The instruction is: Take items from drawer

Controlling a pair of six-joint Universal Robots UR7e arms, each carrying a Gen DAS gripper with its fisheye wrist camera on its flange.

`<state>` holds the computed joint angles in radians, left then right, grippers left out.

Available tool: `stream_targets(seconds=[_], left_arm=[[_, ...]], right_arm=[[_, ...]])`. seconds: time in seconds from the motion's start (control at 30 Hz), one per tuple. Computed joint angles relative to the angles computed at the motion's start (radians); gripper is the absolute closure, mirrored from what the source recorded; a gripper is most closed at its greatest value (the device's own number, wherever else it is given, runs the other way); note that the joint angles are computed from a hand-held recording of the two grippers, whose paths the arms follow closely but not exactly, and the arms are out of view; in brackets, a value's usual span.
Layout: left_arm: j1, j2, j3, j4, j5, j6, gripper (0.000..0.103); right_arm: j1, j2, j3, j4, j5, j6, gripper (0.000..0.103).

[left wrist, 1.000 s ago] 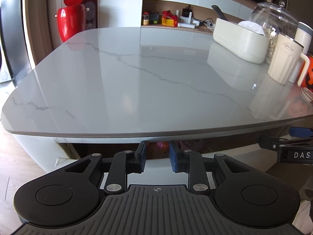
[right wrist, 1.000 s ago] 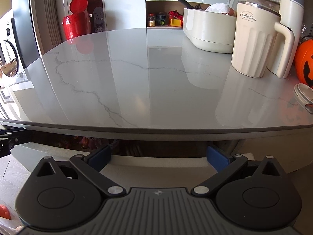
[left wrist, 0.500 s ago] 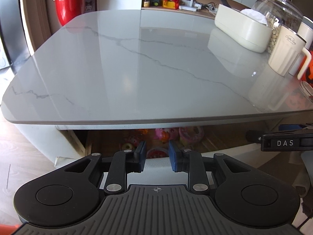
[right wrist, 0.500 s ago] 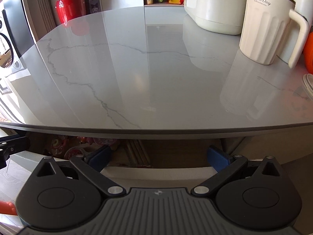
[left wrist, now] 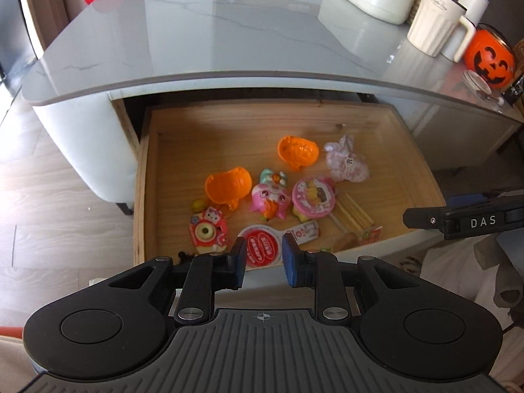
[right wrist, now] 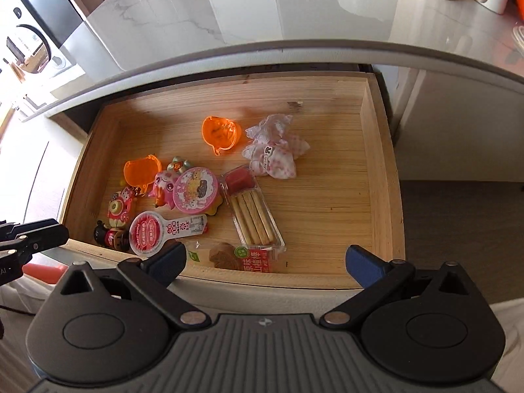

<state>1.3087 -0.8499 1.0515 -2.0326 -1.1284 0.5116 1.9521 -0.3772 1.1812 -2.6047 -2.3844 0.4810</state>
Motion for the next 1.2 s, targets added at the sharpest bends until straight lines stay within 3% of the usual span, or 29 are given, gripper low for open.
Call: stream_targets(seconds=[0.07, 0.23, 0.3, 0.37, 0.43, 0.53, 0.63, 0.7, 0.83, 1.0, 1.2], left_arm=[[-0.006, 0.000, -0.004, 0.010, 0.013, 0.014, 0.076], [-0.018, 0.029, -0.051, 0.053, 0.021, 0.083, 0.082], [-0.012, 0.053, -0.102, 0.096, -0.023, 0.112, 0.082], [-0.004, 0.059, -0.093, -0.002, -0.087, 0.212, 0.078], [-0.004, 0.083, -0.095, -0.107, -0.104, 0.373, 0.079], [-0.014, 0.163, -0.187, -0.078, -0.025, 0.572, 0.079], [-0.011, 0.237, -0.282, -0.007, 0.020, 0.660, 0.078], [-0.005, 0.255, -0.311, 0.024, -0.019, 0.662, 0.079], [0.006, 0.281, -0.384, 0.218, -0.154, 0.685, 0.077], [-0.019, 0.257, -0.222, 0.068, -0.125, 0.720, 0.077], [-0.027, 0.290, -0.269, 0.135, -0.071, 0.773, 0.076]], right_arm=[[0.004, -0.009, 0.034, -0.073, 0.000, -0.033, 0.000], [0.014, -0.006, 0.030, -0.100, -0.016, -0.059, 0.000], [0.008, -0.011, 0.036, -0.100, 0.001, -0.054, 0.000], [0.000, -0.019, 0.040, -0.080, 0.022, -0.042, 0.000], [-0.006, -0.035, 0.055, -0.067, 0.049, -0.035, 0.000], [-0.014, -0.039, 0.073, -0.105, 0.073, -0.062, 0.000], [-0.009, -0.032, 0.096, -0.184, 0.057, -0.106, 0.000], [-0.007, -0.026, 0.108, -0.233, 0.047, -0.134, 0.000], [-0.003, -0.016, 0.121, -0.303, 0.032, -0.175, 0.000], [0.000, 0.000, 0.129, -0.380, 0.014, -0.221, 0.000], [0.001, 0.008, 0.126, -0.400, 0.010, -0.239, 0.000]])
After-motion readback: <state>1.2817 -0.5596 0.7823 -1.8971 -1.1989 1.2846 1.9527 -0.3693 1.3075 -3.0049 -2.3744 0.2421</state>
